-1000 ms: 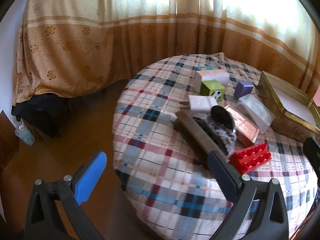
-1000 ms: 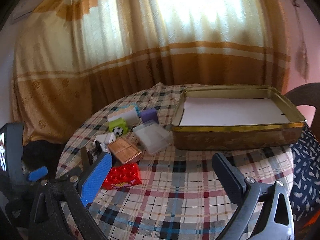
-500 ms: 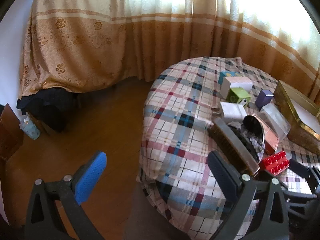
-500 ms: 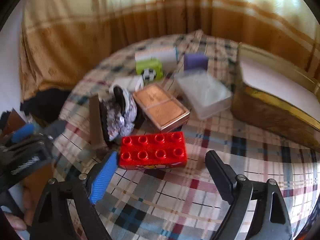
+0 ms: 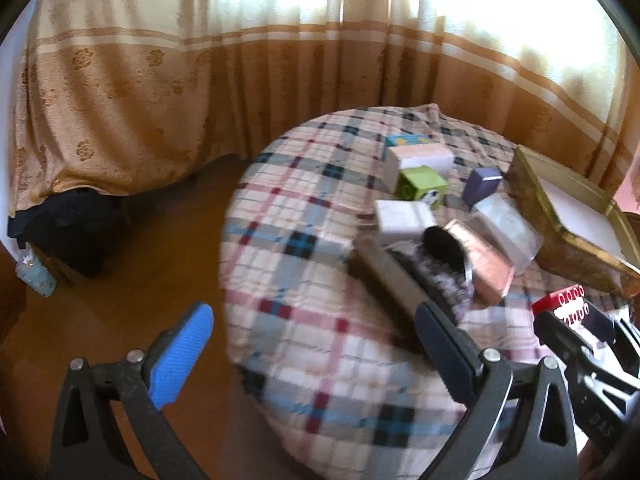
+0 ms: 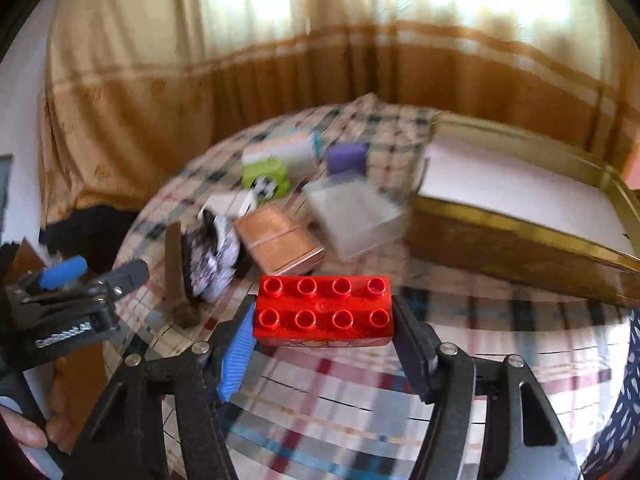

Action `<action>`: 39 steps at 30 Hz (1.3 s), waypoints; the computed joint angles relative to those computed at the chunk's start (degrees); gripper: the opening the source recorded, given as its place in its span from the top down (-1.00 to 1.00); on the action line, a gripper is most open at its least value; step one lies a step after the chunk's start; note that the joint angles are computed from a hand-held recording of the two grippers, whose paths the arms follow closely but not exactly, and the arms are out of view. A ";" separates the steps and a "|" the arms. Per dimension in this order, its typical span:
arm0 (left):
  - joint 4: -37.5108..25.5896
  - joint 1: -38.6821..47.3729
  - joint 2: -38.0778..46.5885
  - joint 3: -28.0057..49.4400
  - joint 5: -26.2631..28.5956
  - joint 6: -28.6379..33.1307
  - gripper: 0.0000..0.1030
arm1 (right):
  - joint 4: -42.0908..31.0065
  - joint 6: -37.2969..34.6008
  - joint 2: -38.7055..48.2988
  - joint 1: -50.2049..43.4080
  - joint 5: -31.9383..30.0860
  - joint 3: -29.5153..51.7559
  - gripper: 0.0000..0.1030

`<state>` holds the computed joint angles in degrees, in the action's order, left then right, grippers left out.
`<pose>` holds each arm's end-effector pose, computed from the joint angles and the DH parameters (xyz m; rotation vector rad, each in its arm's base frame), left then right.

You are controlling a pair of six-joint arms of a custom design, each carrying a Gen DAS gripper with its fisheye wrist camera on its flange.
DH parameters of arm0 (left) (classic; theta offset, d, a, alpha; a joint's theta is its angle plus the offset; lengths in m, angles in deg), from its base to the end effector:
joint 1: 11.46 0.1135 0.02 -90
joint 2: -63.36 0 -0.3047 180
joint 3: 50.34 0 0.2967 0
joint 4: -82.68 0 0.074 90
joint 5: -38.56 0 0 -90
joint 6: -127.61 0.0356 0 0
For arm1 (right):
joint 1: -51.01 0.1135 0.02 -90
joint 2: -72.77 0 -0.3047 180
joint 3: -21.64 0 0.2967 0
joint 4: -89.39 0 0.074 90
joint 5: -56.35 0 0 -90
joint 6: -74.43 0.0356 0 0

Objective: Organize rigid objects
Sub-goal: 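Lift the red brick with the right gripper while the left gripper approaches the comb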

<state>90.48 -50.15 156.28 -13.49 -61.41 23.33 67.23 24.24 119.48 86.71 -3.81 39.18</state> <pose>0.2175 -0.1663 0.0902 0.4306 2.3694 -0.2212 0.1205 0.0648 0.1088 0.2980 2.2956 0.0096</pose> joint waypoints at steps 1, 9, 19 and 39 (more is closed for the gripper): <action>-0.56 -0.40 0.24 0.85 0.15 -0.54 -0.99 | -1.34 0.41 -2.25 0.28 0.54 -0.31 -0.28; -5.91 -1.45 7.59 8.83 -3.00 -3.10 -1.00 | -4.06 -0.16 -8.80 -3.14 -1.90 -1.54 -0.28; -12.24 2.54 5.52 9.10 -4.17 -0.37 -0.99 | -1.50 -0.97 -8.82 -5.03 -4.54 -2.59 -0.28; -14.97 1.21 7.59 10.09 -0.82 0.13 -0.99 | -9.56 -0.99 -19.68 -6.32 -4.59 -3.05 -0.28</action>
<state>75.51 -48.93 163.87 -3.39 -62.23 23.45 57.67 23.25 99.80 80.39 -8.40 36.13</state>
